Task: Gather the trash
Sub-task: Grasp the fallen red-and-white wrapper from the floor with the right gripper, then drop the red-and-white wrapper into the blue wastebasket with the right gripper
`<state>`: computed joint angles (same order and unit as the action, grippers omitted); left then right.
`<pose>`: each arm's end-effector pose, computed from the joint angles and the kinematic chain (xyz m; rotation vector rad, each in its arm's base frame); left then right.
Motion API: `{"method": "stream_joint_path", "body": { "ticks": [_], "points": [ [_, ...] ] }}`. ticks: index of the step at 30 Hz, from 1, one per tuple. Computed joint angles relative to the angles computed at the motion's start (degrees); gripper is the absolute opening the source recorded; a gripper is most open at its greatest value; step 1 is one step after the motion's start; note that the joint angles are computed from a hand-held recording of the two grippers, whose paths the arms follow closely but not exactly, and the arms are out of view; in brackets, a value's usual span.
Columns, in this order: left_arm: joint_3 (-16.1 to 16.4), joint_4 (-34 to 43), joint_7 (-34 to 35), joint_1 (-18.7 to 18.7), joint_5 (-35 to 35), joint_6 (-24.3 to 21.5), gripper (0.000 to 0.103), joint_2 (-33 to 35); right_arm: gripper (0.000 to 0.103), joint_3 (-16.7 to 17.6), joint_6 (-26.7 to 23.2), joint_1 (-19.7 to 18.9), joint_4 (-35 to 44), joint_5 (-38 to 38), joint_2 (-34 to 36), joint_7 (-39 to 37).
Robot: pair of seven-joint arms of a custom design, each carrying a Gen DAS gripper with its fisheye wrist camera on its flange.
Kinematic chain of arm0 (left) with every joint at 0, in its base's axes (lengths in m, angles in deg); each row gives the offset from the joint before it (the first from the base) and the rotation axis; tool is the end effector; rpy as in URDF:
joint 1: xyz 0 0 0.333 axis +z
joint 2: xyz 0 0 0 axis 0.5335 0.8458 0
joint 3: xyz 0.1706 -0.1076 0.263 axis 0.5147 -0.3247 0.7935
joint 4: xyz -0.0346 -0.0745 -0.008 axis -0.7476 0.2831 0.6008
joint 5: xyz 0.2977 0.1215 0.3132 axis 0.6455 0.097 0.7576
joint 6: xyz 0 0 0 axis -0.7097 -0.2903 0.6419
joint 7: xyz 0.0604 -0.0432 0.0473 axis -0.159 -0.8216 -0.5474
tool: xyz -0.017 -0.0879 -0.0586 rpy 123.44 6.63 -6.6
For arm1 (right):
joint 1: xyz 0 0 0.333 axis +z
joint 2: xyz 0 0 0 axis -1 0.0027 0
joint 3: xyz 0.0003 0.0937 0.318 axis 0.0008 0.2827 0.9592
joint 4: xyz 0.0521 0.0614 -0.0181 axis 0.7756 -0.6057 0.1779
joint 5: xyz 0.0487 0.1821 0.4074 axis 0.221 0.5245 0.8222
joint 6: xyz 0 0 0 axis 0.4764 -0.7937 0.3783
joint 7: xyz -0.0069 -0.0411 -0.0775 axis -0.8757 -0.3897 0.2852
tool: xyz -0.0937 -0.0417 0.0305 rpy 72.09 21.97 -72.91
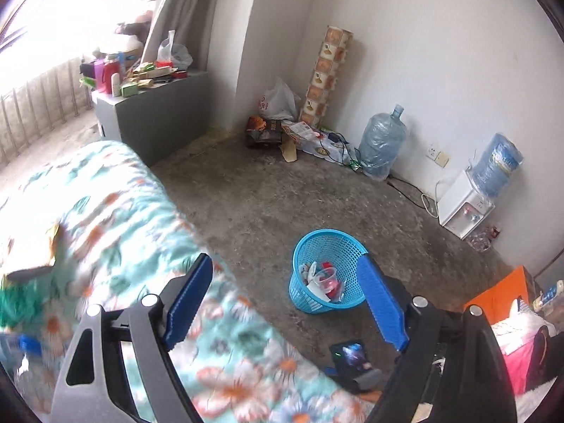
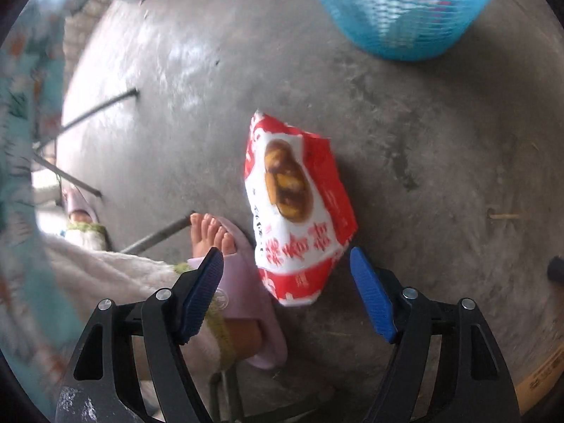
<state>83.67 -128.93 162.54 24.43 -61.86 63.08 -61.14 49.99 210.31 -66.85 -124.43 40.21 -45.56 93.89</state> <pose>0.4918 -0.0625 0.8038 -1.4509 2.2880 -1.1256 0.3742 0.2625 0.4593 -1.5781 2.4112 0.1926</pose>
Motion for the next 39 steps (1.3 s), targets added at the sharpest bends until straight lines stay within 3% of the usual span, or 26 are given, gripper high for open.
{"method": "stream_joint_path", "body": {
  "ticks": [5, 10, 14, 19, 23, 30, 39],
  "points": [
    [0.85, -2.92, 0.11, 0.95, 2.09, -0.06, 0.082, -3.73, 0.073, 1.82, -0.5, -0.43, 6.1, -5.66, 8.47, -0.49],
    [1.14, -4.32, -2.5, 1.42, 4.31, -0.17, 0.082, -5.57, 0.073, 1.64, -6.07, 0.69, 10.73, -9.5, 15.63, -0.78],
    [1.54, -4.95, -4.01, 1.44, 5.1, 0.47, 0.082, -6.17, 0.049, 1.33, -9.57, 1.72, 11.78, -11.62, 17.73, 0.46],
    [1.95, -5.25, -4.29, 1.12, 5.97, 0.82, 0.082, -6.56, 0.03, 0.52, -7.11, 2.1, 8.9, -10.62, 15.1, 2.12],
    [2.05, -5.16, -4.39, 0.87, 6.18, 0.99, 0.082, -6.46, 0.021, 0.5, -7.18, 1.68, 8.47, -10.85, 14.11, 2.89],
    [1.87, -4.27, -4.42, 0.52, 6.26, 1.19, 0.082, -5.8, 0.017, 1.18, -5.01, 0.31, 9.06, -14.13, 8.94, 3.49],
    [2.04, -3.82, -4.05, 0.3, 5.63, 2.51, 0.082, -5.49, 0.017, 3.62, -0.08, -5.53, 11.05, -23.16, -0.23, 9.41]
  ]
}}
